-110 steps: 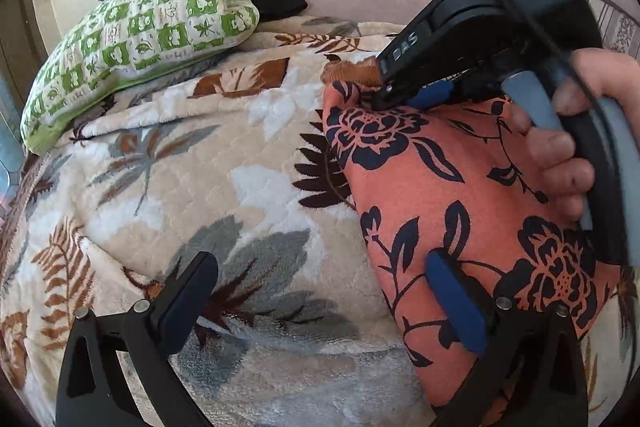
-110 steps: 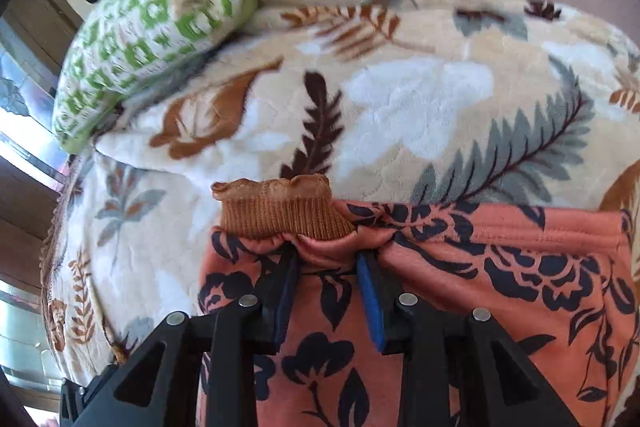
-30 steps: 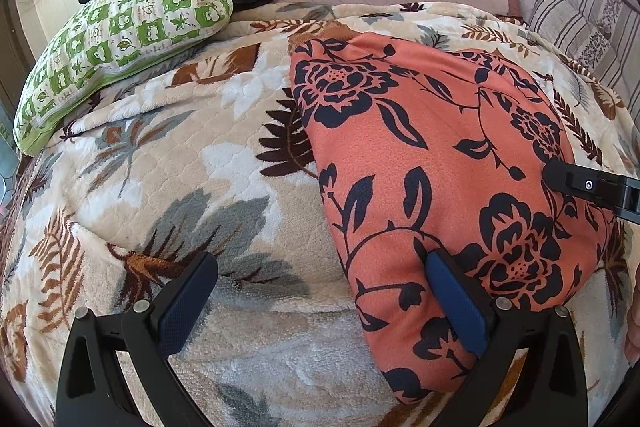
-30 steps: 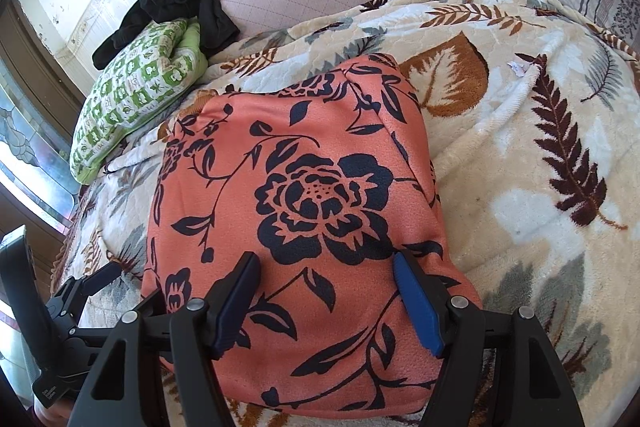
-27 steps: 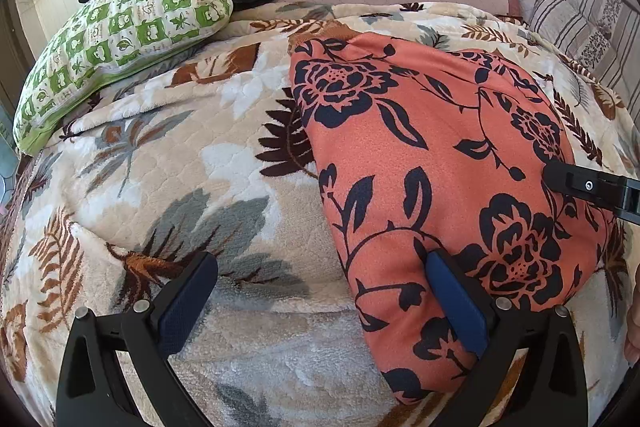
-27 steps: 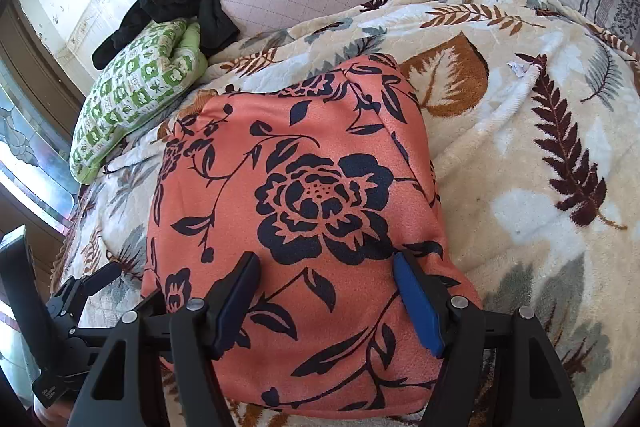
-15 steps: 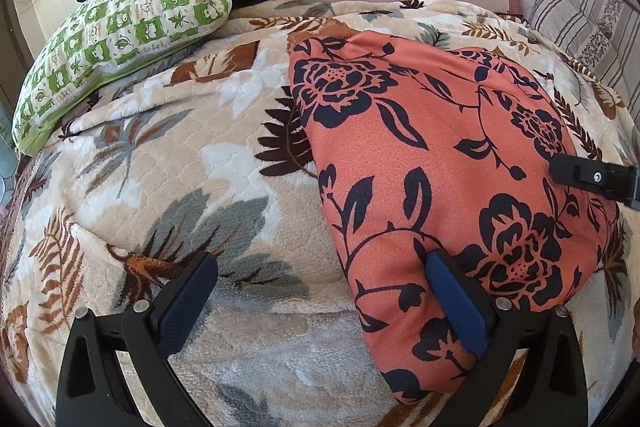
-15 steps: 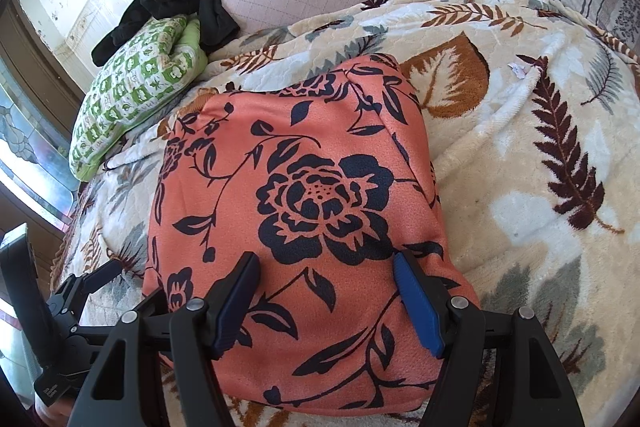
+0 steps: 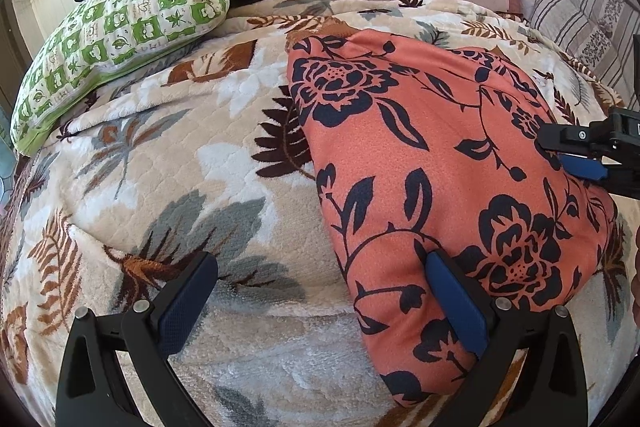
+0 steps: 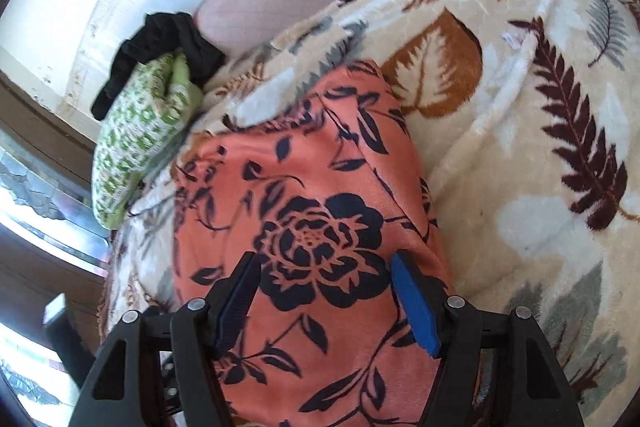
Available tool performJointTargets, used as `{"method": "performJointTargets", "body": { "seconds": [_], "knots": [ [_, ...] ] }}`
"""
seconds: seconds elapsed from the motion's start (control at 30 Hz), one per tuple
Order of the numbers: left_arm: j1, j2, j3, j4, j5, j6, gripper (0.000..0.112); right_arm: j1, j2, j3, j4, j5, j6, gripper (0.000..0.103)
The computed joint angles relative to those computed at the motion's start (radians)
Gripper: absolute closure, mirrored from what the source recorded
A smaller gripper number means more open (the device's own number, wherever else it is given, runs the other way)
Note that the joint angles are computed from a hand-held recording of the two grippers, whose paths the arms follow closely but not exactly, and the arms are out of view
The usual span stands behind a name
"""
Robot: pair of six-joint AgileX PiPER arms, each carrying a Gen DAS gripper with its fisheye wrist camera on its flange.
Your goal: Fold small clothes
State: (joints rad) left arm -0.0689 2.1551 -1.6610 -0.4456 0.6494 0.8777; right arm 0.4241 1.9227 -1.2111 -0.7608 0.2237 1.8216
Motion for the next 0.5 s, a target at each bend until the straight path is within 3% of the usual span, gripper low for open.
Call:
{"method": "performJointTargets", "body": {
  "seconds": [0.23,0.5],
  "knots": [
    [0.004,0.007,-0.016,-0.003,0.021,-0.002,0.009,0.019,0.009,-0.040,0.037,0.054,-0.062,0.030],
    [0.014,0.021,-0.042,-0.020,0.055,0.003,0.009,0.008,-0.004,0.008,-0.081,-0.002,0.078,0.030]
  ]
}}
